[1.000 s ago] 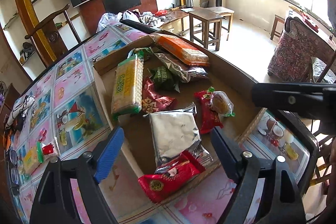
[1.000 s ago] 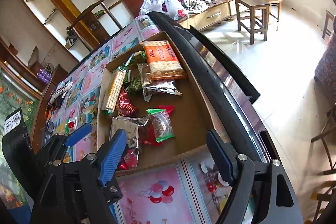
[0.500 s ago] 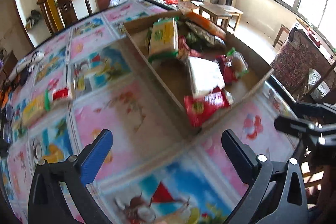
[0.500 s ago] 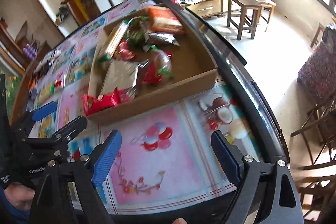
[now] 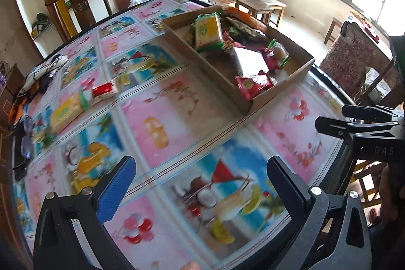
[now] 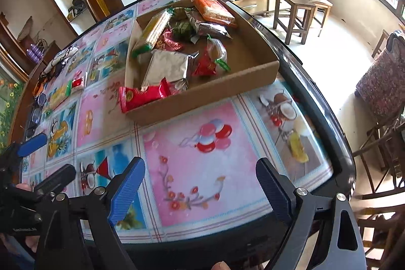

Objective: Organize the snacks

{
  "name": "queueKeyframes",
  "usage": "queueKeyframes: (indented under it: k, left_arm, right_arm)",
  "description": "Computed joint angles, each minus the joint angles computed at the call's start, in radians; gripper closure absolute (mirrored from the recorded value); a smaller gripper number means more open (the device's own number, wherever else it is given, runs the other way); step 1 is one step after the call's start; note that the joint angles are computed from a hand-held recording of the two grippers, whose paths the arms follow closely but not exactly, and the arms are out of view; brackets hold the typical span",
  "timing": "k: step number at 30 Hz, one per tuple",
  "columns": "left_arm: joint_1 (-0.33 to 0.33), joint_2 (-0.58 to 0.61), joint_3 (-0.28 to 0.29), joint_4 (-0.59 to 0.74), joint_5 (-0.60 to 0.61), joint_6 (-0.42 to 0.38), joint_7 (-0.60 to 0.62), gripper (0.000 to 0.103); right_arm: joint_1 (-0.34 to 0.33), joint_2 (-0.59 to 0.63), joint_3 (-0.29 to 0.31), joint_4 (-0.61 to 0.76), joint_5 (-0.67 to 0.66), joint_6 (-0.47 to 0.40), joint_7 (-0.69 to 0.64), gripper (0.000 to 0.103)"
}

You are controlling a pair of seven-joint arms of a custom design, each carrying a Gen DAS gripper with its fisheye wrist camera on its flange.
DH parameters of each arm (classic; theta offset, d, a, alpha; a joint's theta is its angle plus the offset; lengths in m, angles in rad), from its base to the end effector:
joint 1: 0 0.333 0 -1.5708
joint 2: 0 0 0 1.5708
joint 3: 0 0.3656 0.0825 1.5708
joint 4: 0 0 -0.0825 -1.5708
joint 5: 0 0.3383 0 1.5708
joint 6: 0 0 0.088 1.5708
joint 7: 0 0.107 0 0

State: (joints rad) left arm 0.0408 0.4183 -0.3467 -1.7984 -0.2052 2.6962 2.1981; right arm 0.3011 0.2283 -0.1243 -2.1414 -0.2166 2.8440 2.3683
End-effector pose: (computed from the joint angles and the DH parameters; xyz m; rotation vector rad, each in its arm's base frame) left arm 0.6490 -0.1606 0.4537 -1.1757 2.5490 -0.7196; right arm 0.5723 0.1185 0.4303 -1.4747 2.2707 -0.3736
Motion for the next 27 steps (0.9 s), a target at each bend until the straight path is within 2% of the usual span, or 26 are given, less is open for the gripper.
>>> queueKeyframes:
  k: [2,5,9,11,12,14,16,17,20,27]
  left_arm:
    - [0.021,-0.006,-0.016,0.002,-0.02,-0.015,0.03,0.0]
    - [0.027,-0.024,-0.016,-0.014,-0.029,0.01,0.064,0.0]
    - [0.02,-0.05,-0.006,-0.063,-0.022,0.113,0.081,0.0]
    - [-0.006,-0.067,0.024,-0.101,0.029,0.199,0.048,0.0]
    - [0.004,-0.072,0.012,-0.113,0.036,0.223,0.051,0.0]
    - [0.034,-0.077,-0.02,-0.126,0.04,0.239,0.067,0.0]
    - [0.018,-0.081,0.001,-0.14,0.081,0.263,0.038,0.0]
    - [0.016,-0.081,0.004,-0.144,0.097,0.27,0.025,0.0]
    - [0.05,-0.074,-0.033,-0.134,0.097,0.248,0.028,0.0]
    - [0.057,-0.071,-0.04,-0.129,0.103,0.239,0.015,0.0]
  right_arm:
    - [0.022,-0.007,-0.016,-0.004,-0.033,-0.006,0.04,0.01]
    - [0.051,-0.018,-0.038,-0.012,-0.113,-0.012,0.125,0.009]
    - [0.065,-0.032,-0.034,-0.007,-0.207,-0.033,0.2,0.009]
    - [0.094,-0.053,-0.054,-0.004,-0.342,-0.043,0.298,0.009]
    - [0.106,-0.064,-0.061,-0.001,-0.417,-0.05,0.353,0.009]
    - [0.122,-0.087,-0.063,0.006,-0.556,-0.073,0.444,0.006]
    - [0.128,-0.101,-0.045,0.021,-0.649,-0.126,0.489,0.004]
    - [0.121,-0.102,-0.031,0.025,-0.662,-0.137,0.489,0.004]
    - [0.093,-0.098,0.012,0.038,-0.669,-0.154,0.47,0.004]
    - [0.033,-0.102,0.08,0.045,-0.705,-0.171,0.492,0.004]
